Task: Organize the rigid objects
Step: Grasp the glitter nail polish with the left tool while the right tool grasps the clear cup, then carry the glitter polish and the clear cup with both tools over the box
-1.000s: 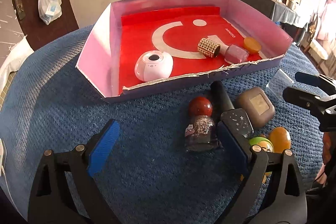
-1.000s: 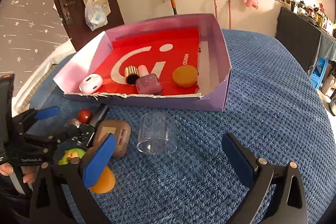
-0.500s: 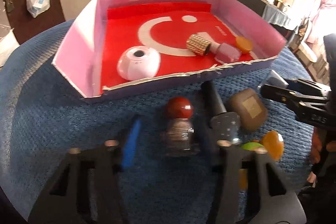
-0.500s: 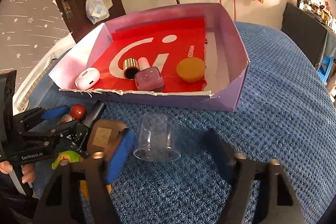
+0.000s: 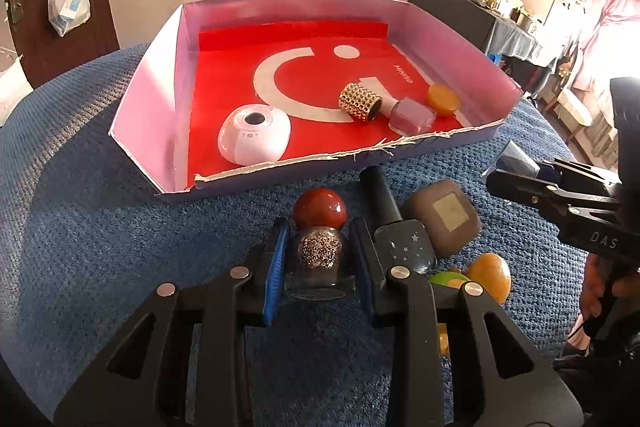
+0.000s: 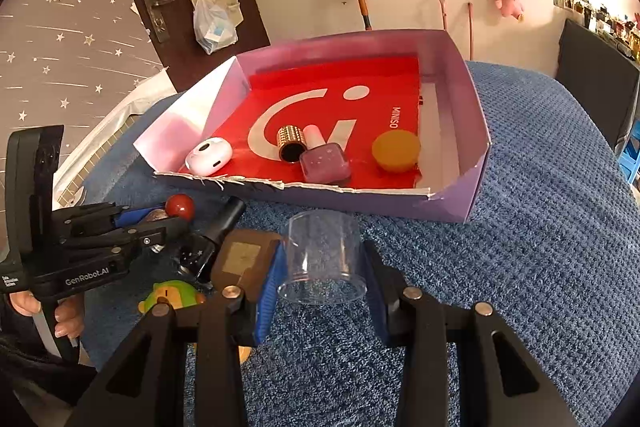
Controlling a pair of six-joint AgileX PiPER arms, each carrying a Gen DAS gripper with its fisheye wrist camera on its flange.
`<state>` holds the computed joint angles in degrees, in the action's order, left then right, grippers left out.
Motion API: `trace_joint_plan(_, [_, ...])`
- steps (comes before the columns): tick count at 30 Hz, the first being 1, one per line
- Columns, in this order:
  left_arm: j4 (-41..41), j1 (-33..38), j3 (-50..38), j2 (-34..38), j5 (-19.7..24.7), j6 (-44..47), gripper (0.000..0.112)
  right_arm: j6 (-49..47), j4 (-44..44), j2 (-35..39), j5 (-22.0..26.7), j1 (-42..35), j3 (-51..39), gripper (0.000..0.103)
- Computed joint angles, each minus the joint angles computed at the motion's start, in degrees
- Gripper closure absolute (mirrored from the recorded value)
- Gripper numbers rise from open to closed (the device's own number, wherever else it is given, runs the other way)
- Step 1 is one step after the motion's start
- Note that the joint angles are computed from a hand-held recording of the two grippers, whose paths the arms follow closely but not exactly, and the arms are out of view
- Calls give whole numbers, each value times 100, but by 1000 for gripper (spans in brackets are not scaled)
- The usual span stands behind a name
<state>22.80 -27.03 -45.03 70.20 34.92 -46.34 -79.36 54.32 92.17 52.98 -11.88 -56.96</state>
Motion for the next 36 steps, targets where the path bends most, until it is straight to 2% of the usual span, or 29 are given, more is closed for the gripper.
trace_joint_plan(13, [75, -151, -37, -195, 96, -128, 83, 19, -55, -59, 74, -8, 37, 62])
trace_joint_plan(21, [-387, 237, -677, -160, 150, 772, 83, 59, 28, -161, 391, -13, -287, 62])
trace_joint_plan(26, [-1494, 1006, -1676, 640, 226, 2393, 83, 601, -212, 192, 412, 387, -1251, 62])
trace_joint_plan(30, [-1600, 1279, -2550, 1531, 563, 2826, 83, 1444, -855, 718, 219, 886, -2281, 62])
trace_joint_plan(36, [-2059, 1519, -3378, 2445, 985, 3449, 83, 2832, -2298, 1633, 143, 1600, -3675, 62])
